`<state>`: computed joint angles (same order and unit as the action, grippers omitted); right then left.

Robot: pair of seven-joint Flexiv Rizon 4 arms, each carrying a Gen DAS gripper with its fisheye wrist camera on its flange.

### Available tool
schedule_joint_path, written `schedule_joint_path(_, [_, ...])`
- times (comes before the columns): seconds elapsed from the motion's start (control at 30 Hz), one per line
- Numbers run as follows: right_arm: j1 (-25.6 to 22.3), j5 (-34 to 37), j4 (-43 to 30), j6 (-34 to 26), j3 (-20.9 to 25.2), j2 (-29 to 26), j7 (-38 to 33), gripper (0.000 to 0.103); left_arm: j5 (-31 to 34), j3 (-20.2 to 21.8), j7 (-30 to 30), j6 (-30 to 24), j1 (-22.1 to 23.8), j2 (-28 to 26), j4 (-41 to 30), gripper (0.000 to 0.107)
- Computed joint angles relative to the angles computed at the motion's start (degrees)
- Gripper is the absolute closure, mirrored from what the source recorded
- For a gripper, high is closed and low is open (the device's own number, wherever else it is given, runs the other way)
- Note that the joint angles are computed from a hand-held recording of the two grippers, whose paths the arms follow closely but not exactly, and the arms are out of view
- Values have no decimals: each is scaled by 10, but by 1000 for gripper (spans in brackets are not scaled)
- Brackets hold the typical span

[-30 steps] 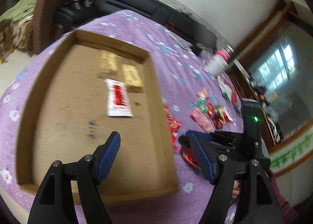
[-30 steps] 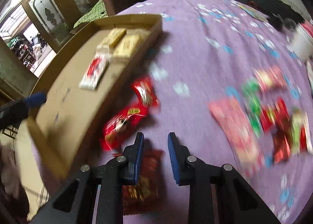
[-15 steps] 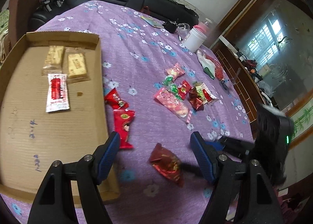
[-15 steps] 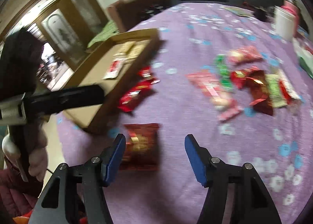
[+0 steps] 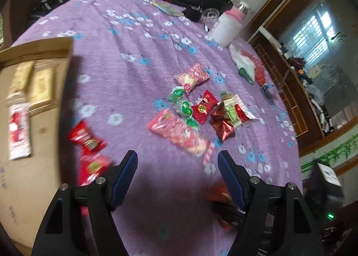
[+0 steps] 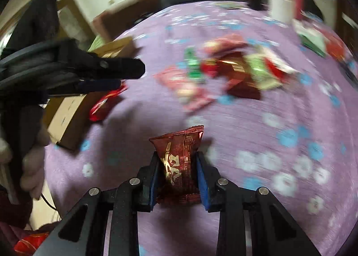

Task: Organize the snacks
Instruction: 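Grasp the red-gold candy pack with the right gripper, then grasp the pink wafer pack with the left gripper while the right holds its candy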

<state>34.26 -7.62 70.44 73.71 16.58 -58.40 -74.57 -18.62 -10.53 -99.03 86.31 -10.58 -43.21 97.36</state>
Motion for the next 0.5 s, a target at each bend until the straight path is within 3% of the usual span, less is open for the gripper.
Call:
schedule_joint_path(0.1, [-34,30,4,16,41,-4,-12,71,22,117,-58,-77,-84,-47,-101,34])
schedule_joint_path(0.2, [-30,34,1,19,37,-5,-13,70,69,188,-108,-151,-129,-82,-178,34])
schedule_joint_path(0.3, [-10,23,17,29,8,5,-3,70,124,207,-109,-177,-149,-95,-209,35])
schedule_joint_path(0.37, [1,13,21,32,-5,7,8,69,157,212,-112,-165,-155,-92,-204,65])
schedule_joint_path(0.4, [-4,10,21,32,-1,6,4,69,166,202,-107,-157,-148,-85,-194,72])
schedule_joint_path(0.5, [-11,5,22,35,5,4,2,70,166,161,-98,-130,-118,-64,-154,77])
